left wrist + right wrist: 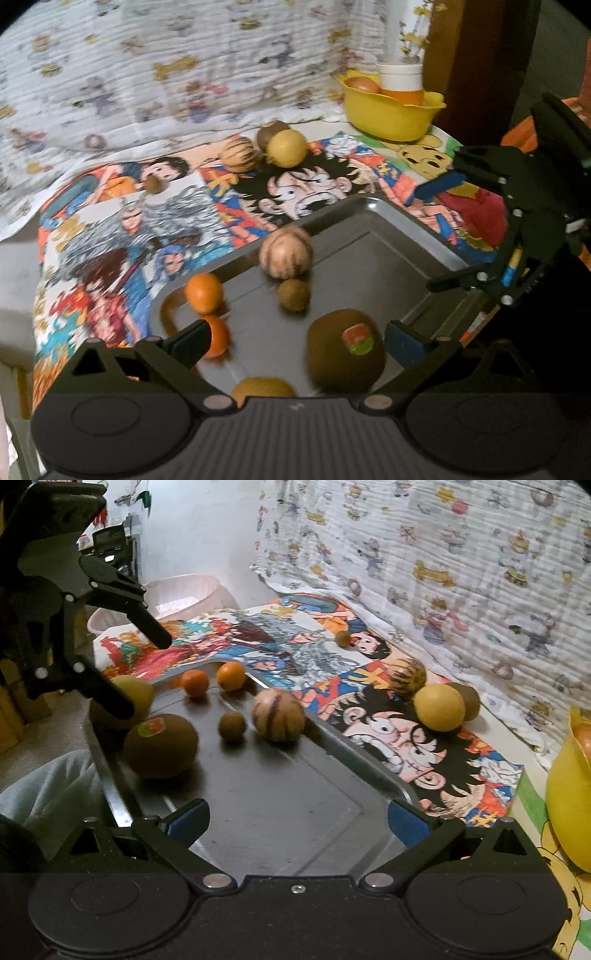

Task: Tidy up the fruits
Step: 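Move both open tools back to the remaining fruit cluster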

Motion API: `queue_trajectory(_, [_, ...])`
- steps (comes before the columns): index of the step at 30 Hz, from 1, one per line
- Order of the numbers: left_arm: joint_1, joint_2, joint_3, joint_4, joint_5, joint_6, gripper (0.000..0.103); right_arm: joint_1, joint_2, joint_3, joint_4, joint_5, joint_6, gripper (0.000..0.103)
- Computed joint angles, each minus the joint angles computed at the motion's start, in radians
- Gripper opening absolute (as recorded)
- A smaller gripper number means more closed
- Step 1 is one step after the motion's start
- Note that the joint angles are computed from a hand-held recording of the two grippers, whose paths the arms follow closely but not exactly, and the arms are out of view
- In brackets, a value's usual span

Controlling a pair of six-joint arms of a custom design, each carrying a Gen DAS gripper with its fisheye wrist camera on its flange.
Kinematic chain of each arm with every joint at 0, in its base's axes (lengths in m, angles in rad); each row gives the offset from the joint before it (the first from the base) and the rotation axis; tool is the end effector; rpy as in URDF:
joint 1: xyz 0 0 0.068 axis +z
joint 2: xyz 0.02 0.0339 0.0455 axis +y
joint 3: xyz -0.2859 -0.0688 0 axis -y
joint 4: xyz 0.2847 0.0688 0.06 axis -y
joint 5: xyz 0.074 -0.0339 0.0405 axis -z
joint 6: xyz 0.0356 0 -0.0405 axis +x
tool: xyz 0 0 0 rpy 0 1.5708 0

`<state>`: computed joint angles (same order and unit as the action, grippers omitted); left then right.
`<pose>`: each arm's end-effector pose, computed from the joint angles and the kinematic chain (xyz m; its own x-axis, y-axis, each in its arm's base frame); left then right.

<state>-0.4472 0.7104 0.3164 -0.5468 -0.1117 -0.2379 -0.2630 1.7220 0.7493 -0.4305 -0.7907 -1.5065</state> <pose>0.1402 -0.0629 0.1577 -0.7954 0.1217 -0.5938 0.1884 0.9808 -0.0513 0.2861 -0.0508 0.0970 -0.1294 -0.6921 -0.7102 -0.9457 0.3014 -0.1214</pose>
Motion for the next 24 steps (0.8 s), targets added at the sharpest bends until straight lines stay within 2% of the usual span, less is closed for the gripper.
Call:
queue_trajectory(9, [0.071, 0.256, 0.105, 0.152, 0.058, 0.092, 0.102, 0.039, 0.077, 0.100, 0.091, -0.019, 0.166, 0.102])
queue_trajectory(19, [0.267, 0.517, 0.220, 0.324, 0.131, 0.264, 0.102, 0.137, 0.170, 0.212, 0.278, 0.017, 0.386, 0.102])
queue_trajectory(24, [0.361, 0.648, 0.267, 0.427, 0.181, 0.297, 0.102, 0.194, 0.218, 0.252, 0.335, 0.052, 0.440, 0.102])
